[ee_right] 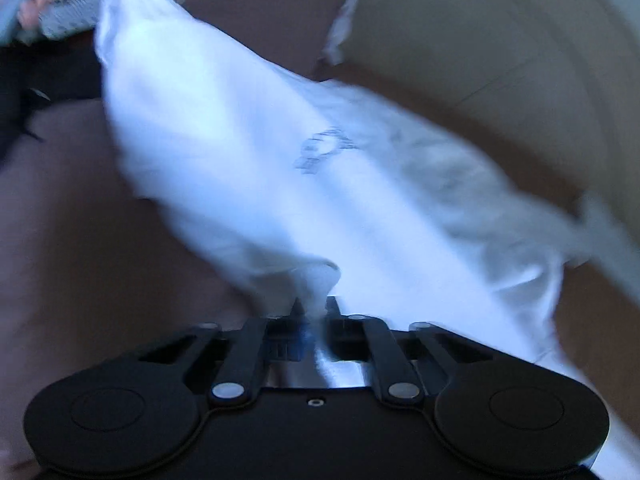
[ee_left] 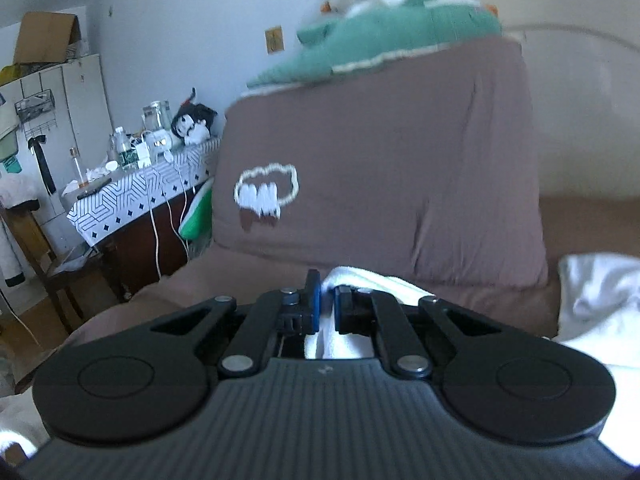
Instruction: Fold clothes
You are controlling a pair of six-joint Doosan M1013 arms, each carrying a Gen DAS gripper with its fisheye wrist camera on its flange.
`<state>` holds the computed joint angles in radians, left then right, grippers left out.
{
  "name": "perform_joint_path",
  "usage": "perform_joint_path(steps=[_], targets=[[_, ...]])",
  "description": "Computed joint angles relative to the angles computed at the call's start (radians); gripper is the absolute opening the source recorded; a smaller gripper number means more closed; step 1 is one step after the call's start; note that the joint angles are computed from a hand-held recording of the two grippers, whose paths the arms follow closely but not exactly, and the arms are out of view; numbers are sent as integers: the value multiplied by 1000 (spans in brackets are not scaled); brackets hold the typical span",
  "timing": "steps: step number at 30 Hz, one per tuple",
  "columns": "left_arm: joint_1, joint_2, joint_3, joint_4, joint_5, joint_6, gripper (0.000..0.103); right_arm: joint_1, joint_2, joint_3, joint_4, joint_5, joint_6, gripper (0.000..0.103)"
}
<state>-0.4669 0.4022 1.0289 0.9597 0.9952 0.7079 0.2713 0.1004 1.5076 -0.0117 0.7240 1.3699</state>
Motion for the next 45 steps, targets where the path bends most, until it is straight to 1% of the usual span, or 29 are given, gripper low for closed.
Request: perform_joint_path(steps=[1, 2, 3, 5, 8, 11, 14, 18, 19, 21, 22, 23, 24, 27, 28, 29, 30, 33, 34, 35, 37, 38, 39, 40, 41, 42, 43, 44, 45], targets=[[0, 4, -1, -6, 6, 7, 7, -2, -14, 12, 9, -16, -8, 9], [-1, 8, -2, -9, 10, 10, 7, 1, -23, 18, -7, -15, 9, 9], [0, 16, -10, -10, 13, 17, 7, 0, -29, 17, 8, 10, 26, 9], [4, 25, -14, -2, 19, 18, 7, -37, -42, 10, 160, 77, -22, 9], [2, 29, -17, 6, 36, -9, 7, -90, -88, 44, 432, 115, -206, 10], [1, 30, -15, -2, 49, -2, 8, -114, -102, 49, 533, 213, -352, 10], [3, 28, -5, -50, 63, 25, 8, -86, -65, 20, 408, 321, -333, 10], [2, 24, 11, -76, 77, 36, 8, -58, -53, 9, 339, 346, -339, 12], [2, 22, 12, -80, 79, 31, 8, -65, -51, 3, 362, 353, -335, 12], [7, 15, 14, -100, 73, 3, 8, -97, -51, -9, 441, 378, -323, 12], [11, 8, 17, -122, 59, -15, 8, -103, -46, -18, 451, 405, -315, 12], [16, 1, 22, -147, 42, -31, 8, -105, -40, -26, 453, 436, -306, 15], [23, -7, 28, -191, 16, -38, 8, -95, -33, -35, 425, 474, -308, 17], [60, -28, 50, -407, -92, 28, 8, -40, -47, -21, 297, 459, -309, 19], [68, -36, 61, -466, -131, 58, 8, -34, -53, -18, 286, 449, -316, 19], [70, -45, 76, -509, -172, 87, 8, -43, -56, -21, 312, 438, -320, 25], [72, -53, 89, -555, -213, 120, 8, -56, -57, -26, 345, 427, -323, 28], [54, -74, 115, -645, -308, 248, 8, -122, -43, -54, 528, 431, -291, 29], [48, -78, 117, -706, -331, 312, 8, -142, -39, -61, 590, 429, -280, 29], [42, -81, 118, -772, -352, 380, 7, -153, -34, -64, 632, 405, -266, 32], [36, -83, 111, -989, -364, 585, 6, -168, -24, -71, 704, 346, -237, 38], [34, -81, 103, -1118, -347, 710, 6, -173, -19, -69, 739, 309, -230, 43], [31, -76, 92, -1246, -312, 836, 6, -176, -13, -66, 774, 270, -226, 46], [24, -66, 76, -1346, -253, 936, 7, -177, -5, -68, 801, 244, -225, 49], [14, -52, 52, -1392, -169, 994, 7, -176, 7, -77, 808, 233, -219, 50], [-2, -36, 26, -1387, -80, 1031, 9, -169, 20, -88, 782, 228, -192, 50], [-23, -19, 0, -1353, 11, 1062, 9, -161, 32, -101, 748, 224, -158, 50], [-42, -12, -8, -1318, 63, 1090, 9, -148, 42, -112, 689, 225, -116, 50], [-58, -15, 1, -1281, 80, 1116, 9, -136, 43, -112, 640, 225, -93, 50]])
